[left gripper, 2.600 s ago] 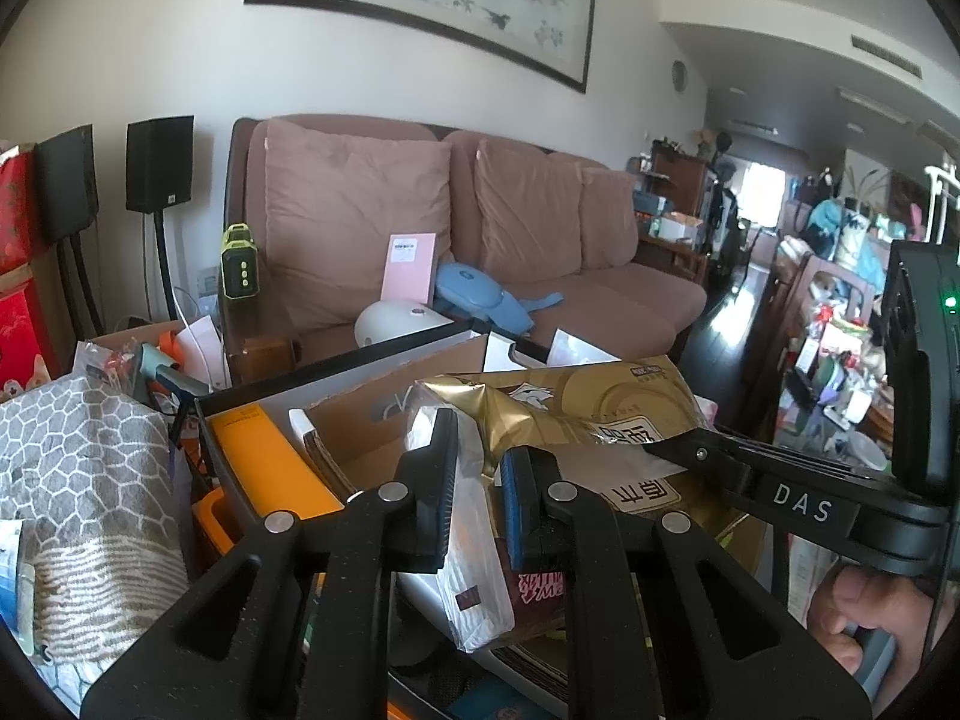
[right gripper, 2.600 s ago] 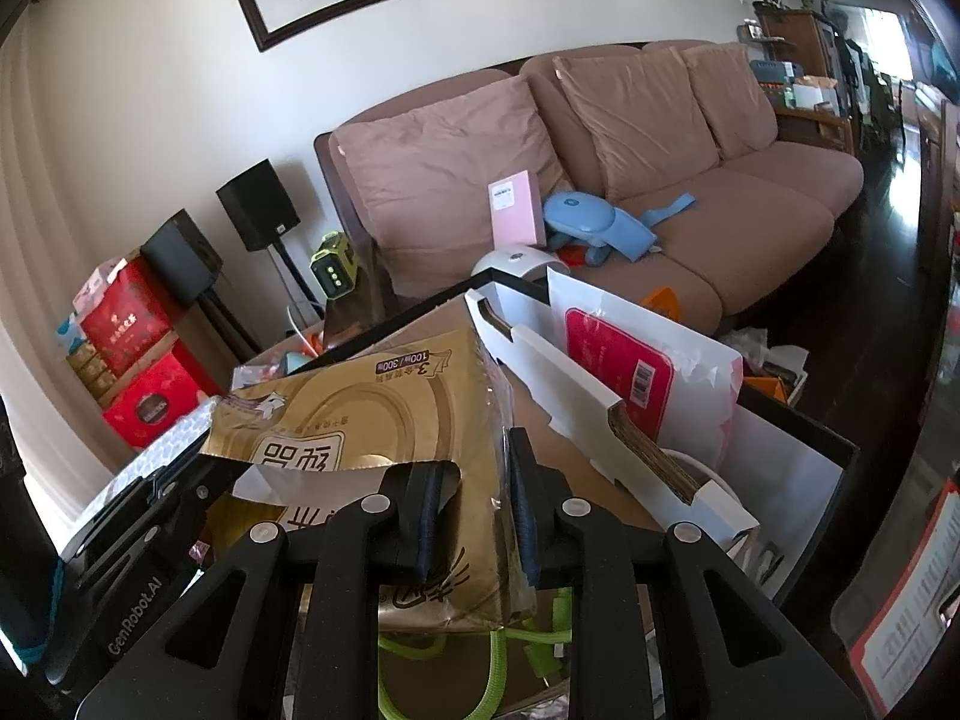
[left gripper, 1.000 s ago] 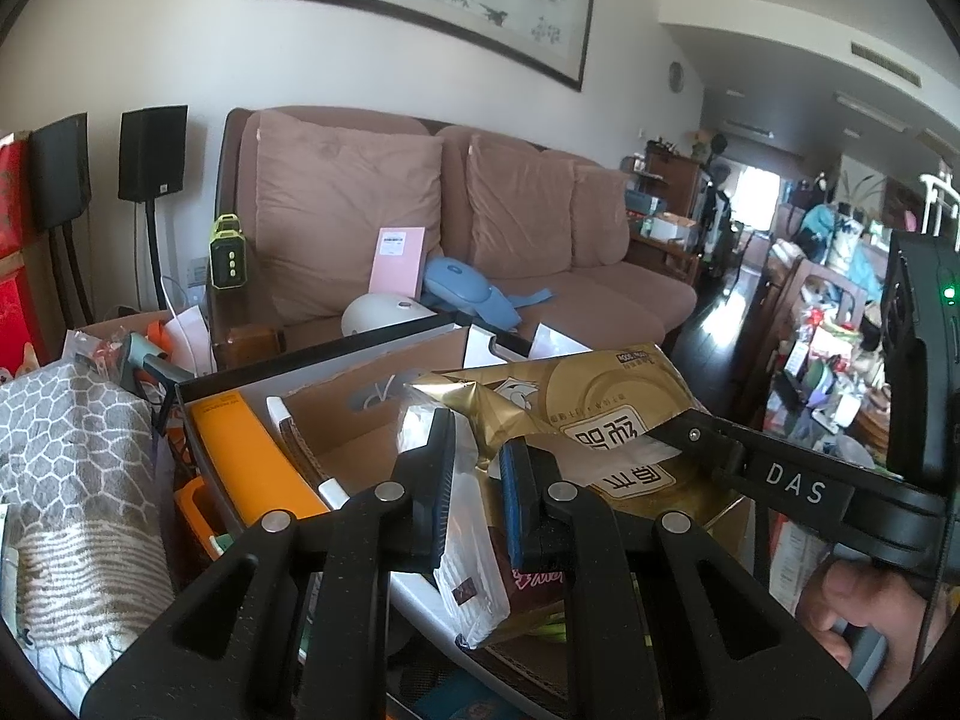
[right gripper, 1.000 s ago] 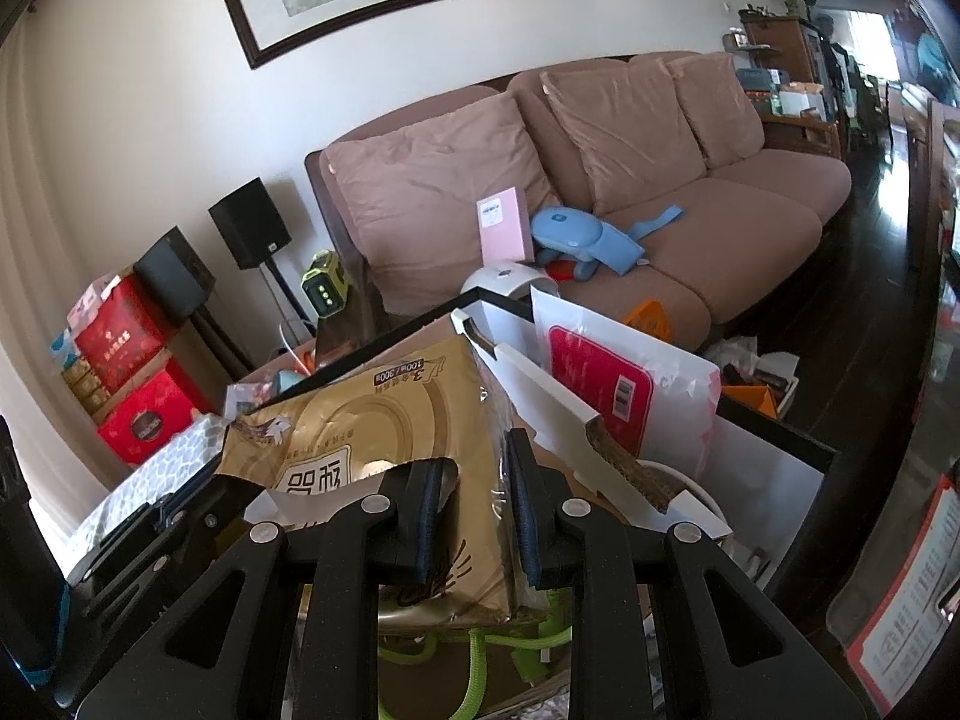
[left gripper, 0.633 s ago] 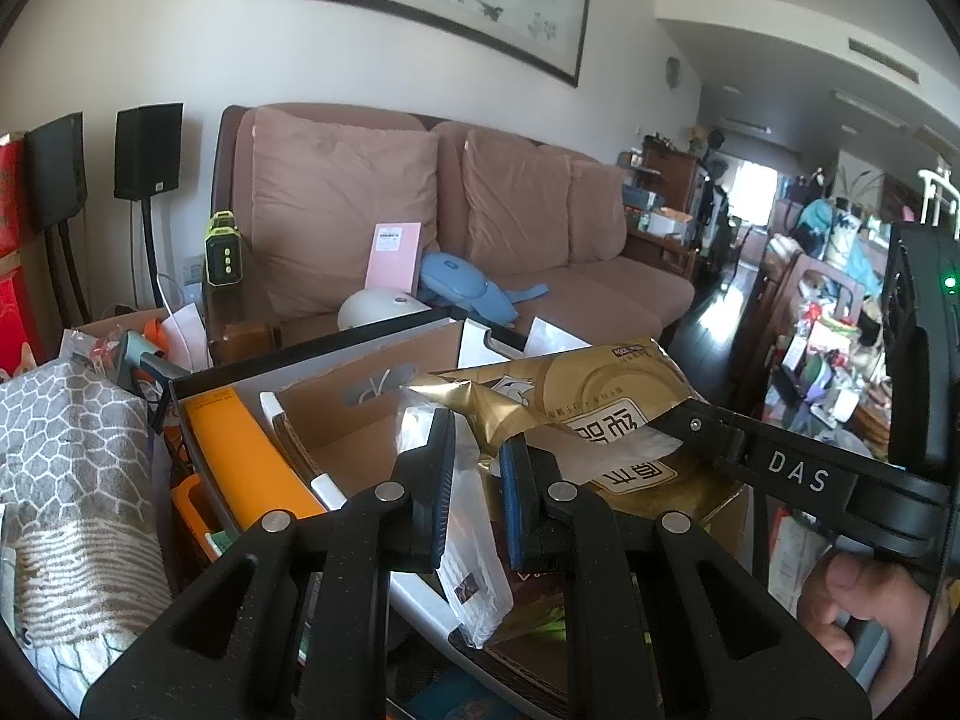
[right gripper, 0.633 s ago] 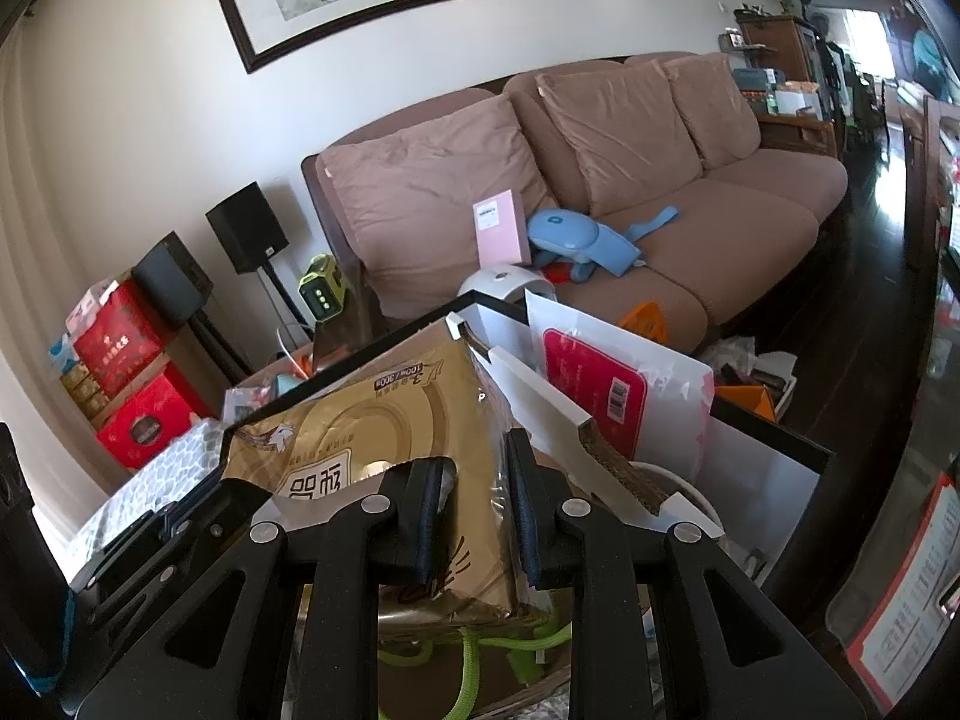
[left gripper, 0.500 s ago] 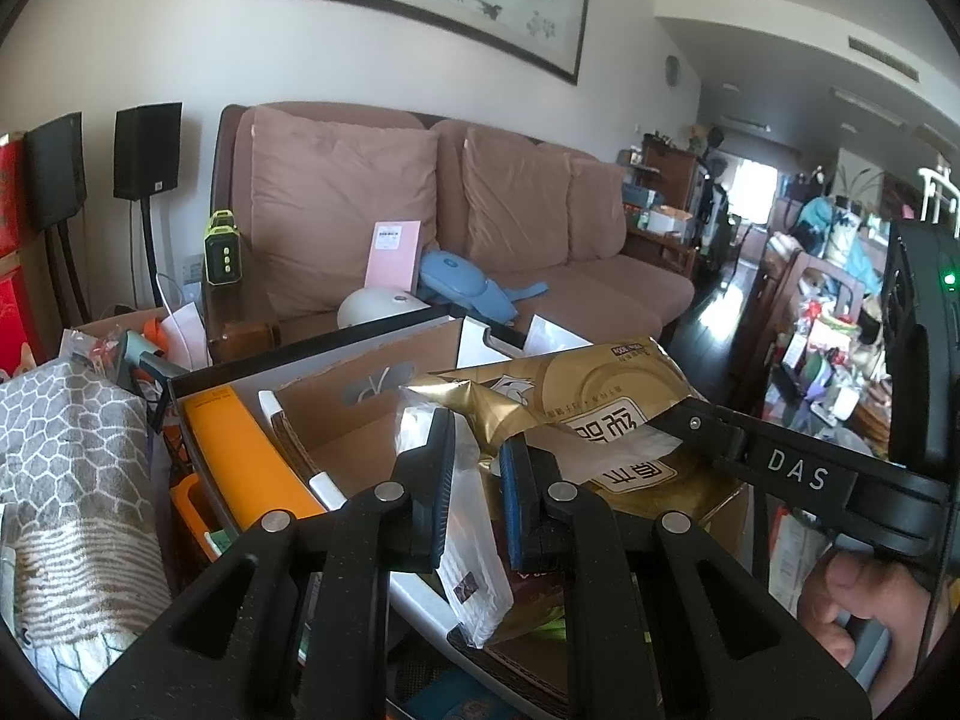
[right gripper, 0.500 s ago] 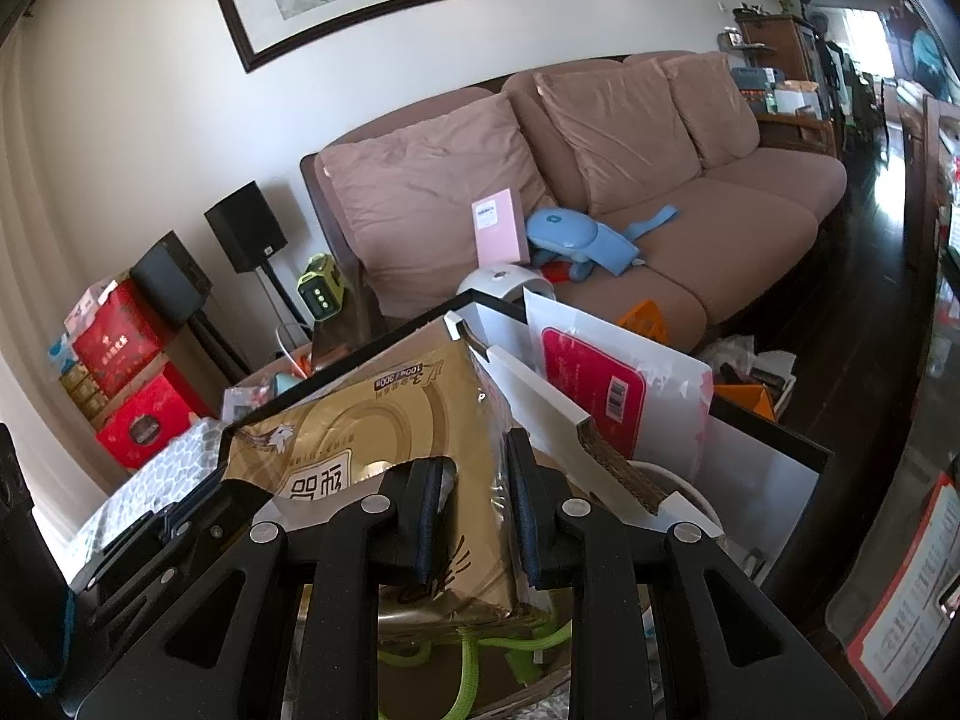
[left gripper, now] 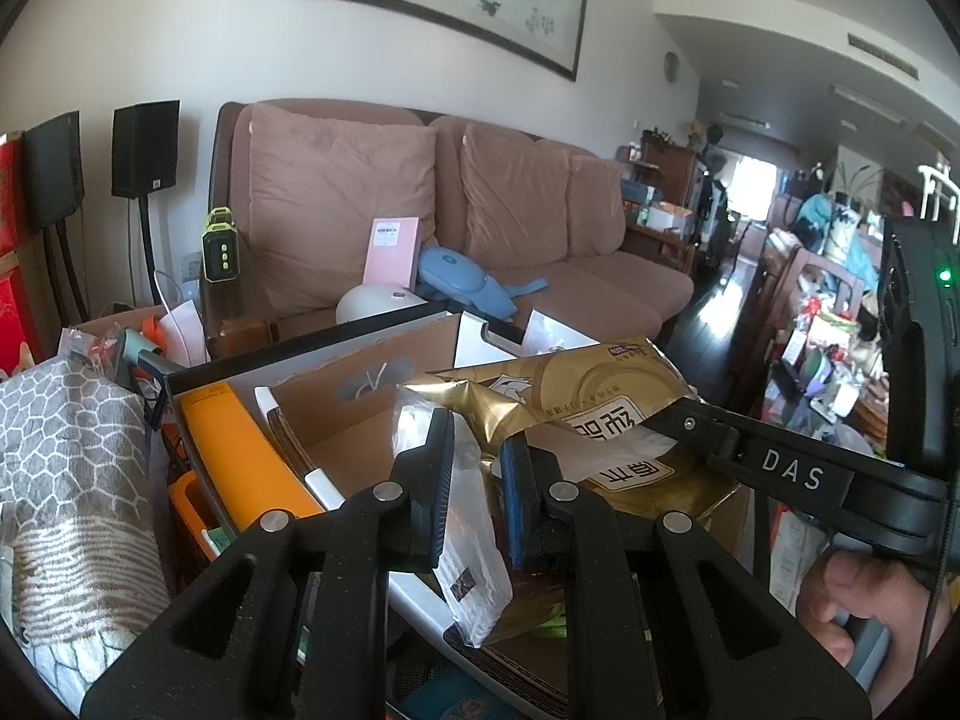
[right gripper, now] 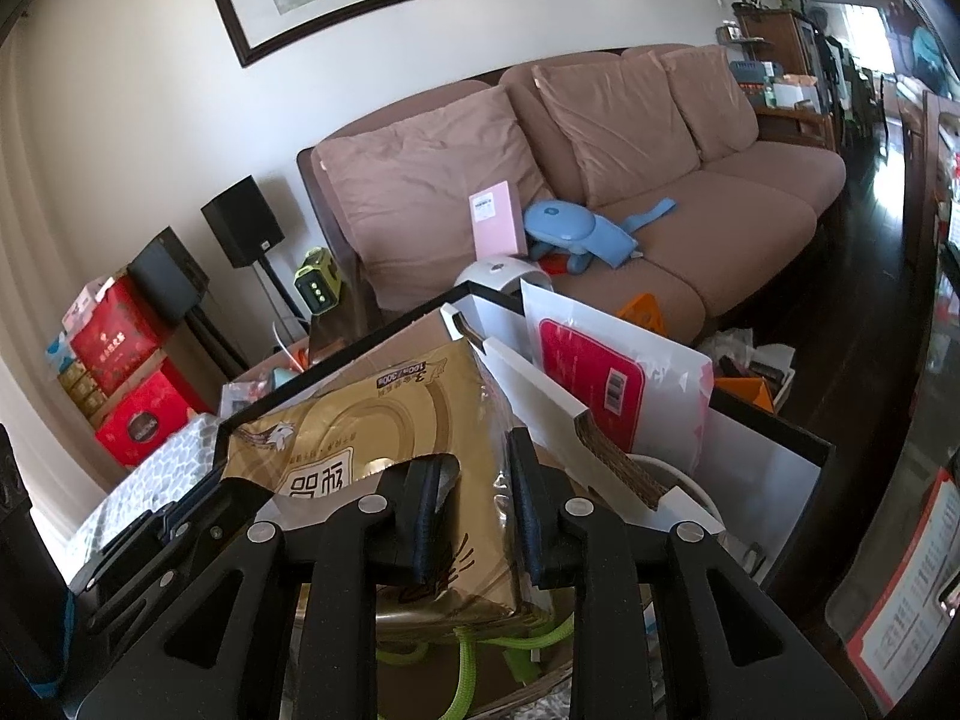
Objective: Organize objects
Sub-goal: 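Hold the gold packet over the box with the left tool beside the right tool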
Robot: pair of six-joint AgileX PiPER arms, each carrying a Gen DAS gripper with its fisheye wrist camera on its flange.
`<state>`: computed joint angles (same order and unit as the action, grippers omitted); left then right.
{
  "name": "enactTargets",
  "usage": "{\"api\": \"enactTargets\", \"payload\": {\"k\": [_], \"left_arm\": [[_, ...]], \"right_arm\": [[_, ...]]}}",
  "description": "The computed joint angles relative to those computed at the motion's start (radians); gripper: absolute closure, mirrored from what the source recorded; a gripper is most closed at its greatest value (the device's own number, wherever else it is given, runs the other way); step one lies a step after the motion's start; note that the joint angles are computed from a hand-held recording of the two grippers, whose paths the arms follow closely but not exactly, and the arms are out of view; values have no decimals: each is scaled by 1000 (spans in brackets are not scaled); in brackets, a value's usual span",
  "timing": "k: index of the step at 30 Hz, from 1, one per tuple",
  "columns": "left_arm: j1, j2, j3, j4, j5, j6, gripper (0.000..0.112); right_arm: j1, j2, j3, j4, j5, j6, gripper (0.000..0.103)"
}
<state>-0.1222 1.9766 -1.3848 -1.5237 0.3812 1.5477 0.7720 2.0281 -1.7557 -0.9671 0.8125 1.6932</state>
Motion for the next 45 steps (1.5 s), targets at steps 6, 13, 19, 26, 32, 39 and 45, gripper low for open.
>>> {"api": "enactTargets", "payload": {"k": [6,13,19,26,32,39,45], "left_arm": [[-3,1,4,-7,-1,7,99],[-9,-5,16,-16,-6,18,99],[-9,-7,16,1,-6,3,99],[-10,-4,9,25,-5,-17,98],[-10,1,1,39,-5,-30,98],[-11,2,4,41,-6,-26,97],[-14,8,-5,65,-8,-47,97]], "right_arm": [[0,1,-2,5,2,-6,78],[-4,-1,7,16,-3,-7,78],[-9,0,16,26,-11,-10,78],[-13,2,12,42,-12,-25,76],[-14,4,9,48,-11,-31,76],[-19,10,3,76,-12,-55,74],[-23,12,-1,87,-14,-62,74]]}}
